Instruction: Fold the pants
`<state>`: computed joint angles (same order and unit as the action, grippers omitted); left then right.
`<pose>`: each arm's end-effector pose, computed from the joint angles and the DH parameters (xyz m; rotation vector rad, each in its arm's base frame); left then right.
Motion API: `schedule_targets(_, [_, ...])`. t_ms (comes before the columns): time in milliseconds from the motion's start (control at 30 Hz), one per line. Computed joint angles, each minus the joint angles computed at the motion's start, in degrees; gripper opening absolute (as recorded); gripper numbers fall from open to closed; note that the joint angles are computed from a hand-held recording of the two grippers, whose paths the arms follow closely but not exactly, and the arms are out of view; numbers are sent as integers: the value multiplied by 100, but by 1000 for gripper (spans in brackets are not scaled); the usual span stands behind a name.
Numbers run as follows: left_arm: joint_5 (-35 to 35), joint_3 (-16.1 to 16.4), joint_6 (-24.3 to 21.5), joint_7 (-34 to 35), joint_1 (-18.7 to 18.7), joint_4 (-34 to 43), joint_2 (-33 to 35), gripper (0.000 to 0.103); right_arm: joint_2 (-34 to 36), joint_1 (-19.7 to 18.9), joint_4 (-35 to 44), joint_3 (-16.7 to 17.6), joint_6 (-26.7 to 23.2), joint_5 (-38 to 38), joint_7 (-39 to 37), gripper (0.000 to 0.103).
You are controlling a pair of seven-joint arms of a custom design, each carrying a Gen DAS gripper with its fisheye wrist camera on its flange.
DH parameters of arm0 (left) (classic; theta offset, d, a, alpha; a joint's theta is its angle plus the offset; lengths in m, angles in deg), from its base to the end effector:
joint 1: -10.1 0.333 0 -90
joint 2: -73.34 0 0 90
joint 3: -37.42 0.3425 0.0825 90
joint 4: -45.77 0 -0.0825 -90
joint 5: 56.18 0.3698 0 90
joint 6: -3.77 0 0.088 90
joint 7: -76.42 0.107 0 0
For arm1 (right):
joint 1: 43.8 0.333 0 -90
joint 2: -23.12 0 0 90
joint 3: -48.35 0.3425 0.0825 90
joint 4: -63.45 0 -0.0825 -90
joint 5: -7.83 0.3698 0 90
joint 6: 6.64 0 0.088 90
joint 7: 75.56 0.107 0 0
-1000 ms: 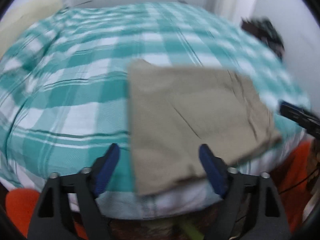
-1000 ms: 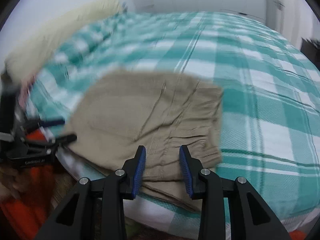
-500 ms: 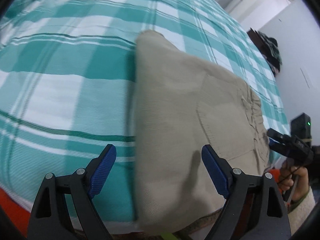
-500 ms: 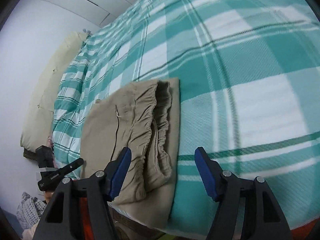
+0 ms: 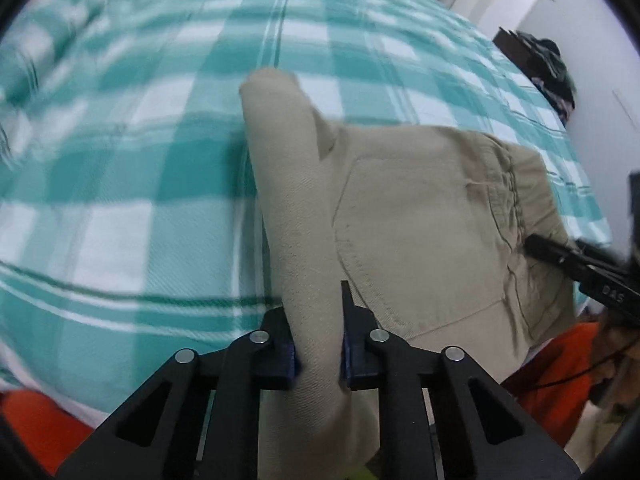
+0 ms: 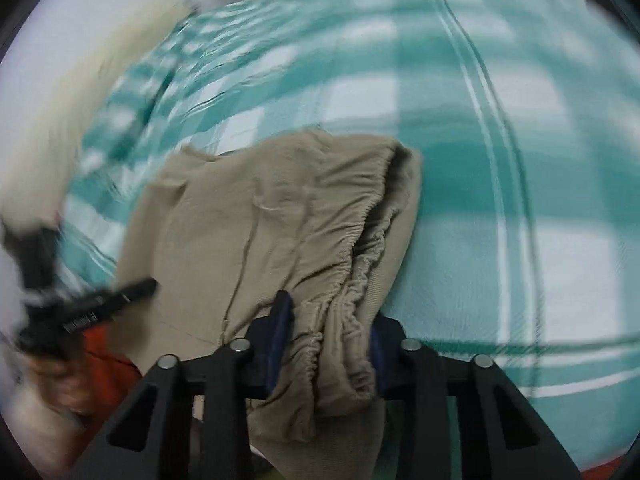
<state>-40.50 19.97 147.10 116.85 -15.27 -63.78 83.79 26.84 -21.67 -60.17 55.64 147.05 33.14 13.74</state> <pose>0.4659 -0.4190 0.4828 -2.0191 2.1253 -0.6252 0.5063 0.2688 0.4517 -1.9944 1.6793 0.0273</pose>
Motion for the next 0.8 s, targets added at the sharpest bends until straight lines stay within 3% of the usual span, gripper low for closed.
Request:
schedule_targets(100, [132, 65, 3, -127, 13, 206, -81, 14, -148, 178, 109, 16, 238, -1167, 455, 30])
schedule_targets(200, [510, 184, -100, -198, 30, 713, 88, 14, -101, 231, 436, 32, 348, -1642, 619, 29])
schedule_targets(367, [1295, 410, -513, -235, -51, 2117, 842, 15, 538, 134, 1536, -110, 383, -1753, 643, 29])
schedule_targets(400, [1555, 605, -593, -308, -202, 2469, 1068, 16, 806, 94, 1930, -149, 371, -1723, 595, 29])
schedule_targets(433, [1757, 696, -717, -361, -283, 2719, 1239, 21, 949, 60, 2130, -182, 409, -1689, 540, 29])
schedule_targets(500, [2377, 1002, -1373, -564, -608, 3378, 1690, 48, 1318, 27, 2593, -238, 498, -1624, 506, 33])
schedule_targets(533, [2632, 1133, -1669, -743, -747, 3468, 1772, 70, 1452, -24, 2746, -248, 484, -1544, 444, 34])
schedule_targets(567, [2839, 1221, -1858, -944, -825, 3406, 1772, 76, 1664, -46, 3004, -341, 289, -1570, 493, 44])
schedule_targets(600, [3005, 1256, -1917, -1162, -849, 3154, 1660, 76, 1772, 59, 3129, -564, 72, -1805, 756, 57])
schedule_targets(633, [3099, 1217, -1825, -1314, -801, 2805, 1483, 78, 1785, 278, 3109, -920, -73, -2270, 1255, 62])
schedule_targets(700, [3218, 1088, -1773, -1518, -706, 2142, 1150, 83, 1614, 476, 2789, -1290, -195, -2940, 1969, 66])
schedule_targets(800, [3425, 875, -2237, -1825, -742, 1615, 859, 86, 1139, 504, 1974, -1421, -87, -3642, 2528, 79])
